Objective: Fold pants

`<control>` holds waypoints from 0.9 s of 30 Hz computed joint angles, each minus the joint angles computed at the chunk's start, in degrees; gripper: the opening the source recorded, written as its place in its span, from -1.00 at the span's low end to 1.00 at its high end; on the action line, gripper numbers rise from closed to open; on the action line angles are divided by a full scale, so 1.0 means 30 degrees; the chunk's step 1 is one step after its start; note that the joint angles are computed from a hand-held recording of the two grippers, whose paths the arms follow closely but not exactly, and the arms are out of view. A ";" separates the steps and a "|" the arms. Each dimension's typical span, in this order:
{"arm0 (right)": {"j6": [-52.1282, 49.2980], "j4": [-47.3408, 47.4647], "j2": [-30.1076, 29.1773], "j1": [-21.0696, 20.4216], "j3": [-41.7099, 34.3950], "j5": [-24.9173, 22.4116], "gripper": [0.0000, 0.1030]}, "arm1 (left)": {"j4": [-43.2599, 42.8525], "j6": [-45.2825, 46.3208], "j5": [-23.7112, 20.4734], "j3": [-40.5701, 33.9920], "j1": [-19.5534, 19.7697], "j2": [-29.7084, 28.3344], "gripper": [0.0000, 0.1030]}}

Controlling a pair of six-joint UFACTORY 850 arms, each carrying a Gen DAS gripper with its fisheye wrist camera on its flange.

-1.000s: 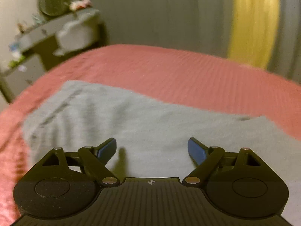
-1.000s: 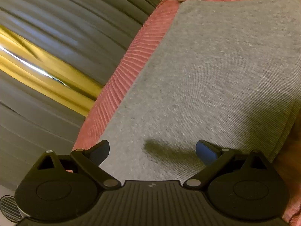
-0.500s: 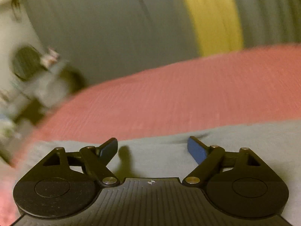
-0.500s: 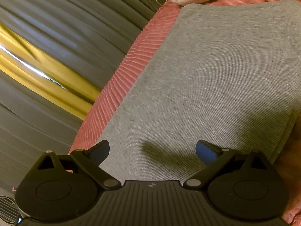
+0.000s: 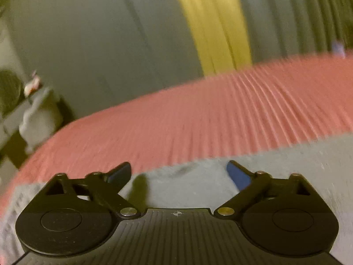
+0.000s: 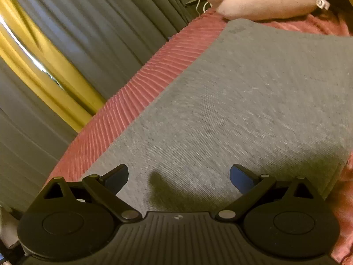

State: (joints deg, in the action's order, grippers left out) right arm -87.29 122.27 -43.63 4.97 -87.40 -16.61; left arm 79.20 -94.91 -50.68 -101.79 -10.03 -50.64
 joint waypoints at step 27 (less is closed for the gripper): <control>0.5576 -0.3712 -0.2837 -0.2610 -0.3276 -0.5045 0.81 | 0.2770 -0.6509 0.3610 0.3603 0.1230 0.1774 1.00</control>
State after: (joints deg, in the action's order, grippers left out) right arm -70.56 111.14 -52.14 -2.86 -97.22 -31.74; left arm 87.51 -114.44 -39.85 -90.98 -6.34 -45.31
